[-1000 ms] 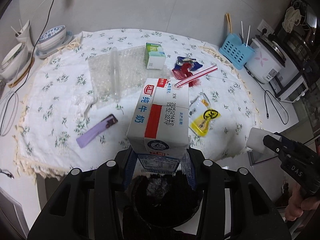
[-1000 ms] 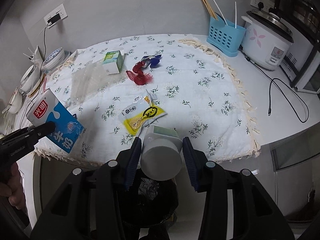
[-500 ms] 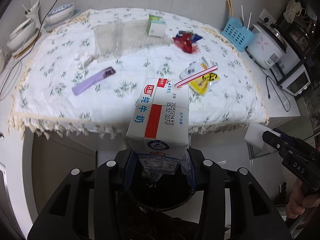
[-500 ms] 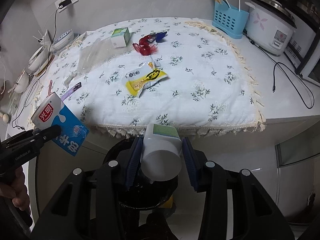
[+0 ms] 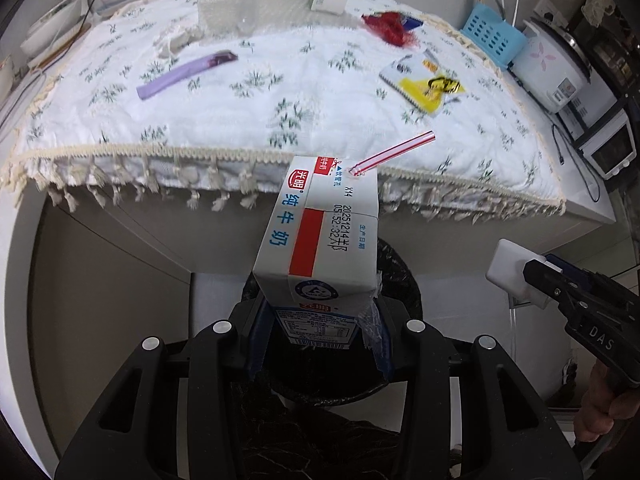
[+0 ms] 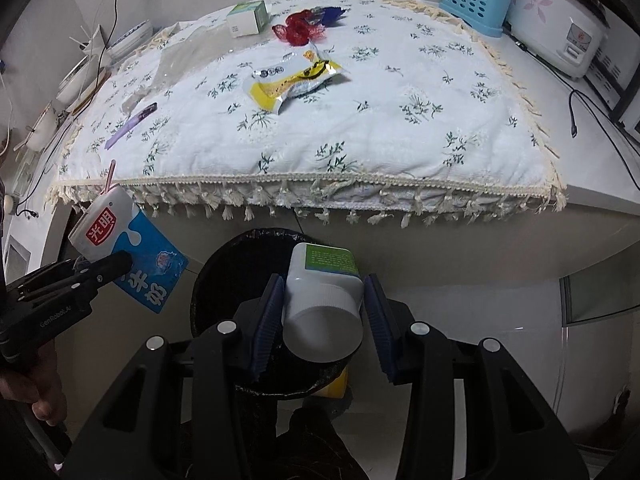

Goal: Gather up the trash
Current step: 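Carry the carton and bottle down over the black trash bin with both tools, then open the left tool to drop the carton while the right tool drops the bottle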

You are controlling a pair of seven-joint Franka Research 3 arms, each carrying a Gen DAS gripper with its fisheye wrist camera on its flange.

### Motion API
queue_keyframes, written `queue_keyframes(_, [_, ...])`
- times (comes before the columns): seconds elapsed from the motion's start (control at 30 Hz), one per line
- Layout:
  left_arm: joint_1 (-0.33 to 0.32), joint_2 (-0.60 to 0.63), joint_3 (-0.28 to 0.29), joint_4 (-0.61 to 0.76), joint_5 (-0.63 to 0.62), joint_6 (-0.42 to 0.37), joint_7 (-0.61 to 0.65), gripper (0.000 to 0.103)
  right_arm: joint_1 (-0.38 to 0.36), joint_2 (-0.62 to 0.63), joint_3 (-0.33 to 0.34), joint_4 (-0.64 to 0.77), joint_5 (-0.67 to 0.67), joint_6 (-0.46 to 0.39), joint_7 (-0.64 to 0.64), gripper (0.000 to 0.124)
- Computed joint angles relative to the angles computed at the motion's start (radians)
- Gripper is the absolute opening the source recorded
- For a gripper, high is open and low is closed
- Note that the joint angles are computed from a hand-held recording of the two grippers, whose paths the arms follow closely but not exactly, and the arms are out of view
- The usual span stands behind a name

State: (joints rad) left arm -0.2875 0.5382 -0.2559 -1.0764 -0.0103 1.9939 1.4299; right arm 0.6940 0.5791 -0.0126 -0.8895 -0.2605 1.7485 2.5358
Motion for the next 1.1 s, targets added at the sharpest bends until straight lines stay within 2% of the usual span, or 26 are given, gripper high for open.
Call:
queue_keyframes(0.3, [-0.010,0.006,0.011,-0.084,0.037,0.012,-0.037,0.041,-0.007,-0.030,0.012,-0.140,0.006,0.080,0.004,0.040])
queue_keyframes(0.57, [-0.028,0.046,0.008,-0.088,0.069,0.004,-0.041,0.041,-0.028,-0.098,0.032,-0.284,0.022,0.129,0.029,0.040])
queue_keyframes(0.93, [-0.070,0.116,-0.002,-0.042,0.085,-0.006,-0.009,0.042,-0.049,-0.166,0.057,-0.390,0.019,0.124,0.056,0.040])
queue_keyframes(1.03, [-0.076,0.115,-0.003,-0.050,0.082,0.014,-0.009,0.047,-0.052,-0.168,0.061,-0.393,0.019,0.120,0.057,0.040])
queue_keyframes(1.07, [-0.075,0.112,-0.001,-0.054,0.081,0.020,-0.015,0.056,-0.053,-0.173,0.063,-0.403,0.020,0.126,0.058,0.040])
queue_keyframes(1.1, [-0.075,0.108,0.001,-0.055,0.080,0.019,-0.023,0.061,-0.055,-0.174,0.064,-0.405,0.021,0.129,0.057,0.040])
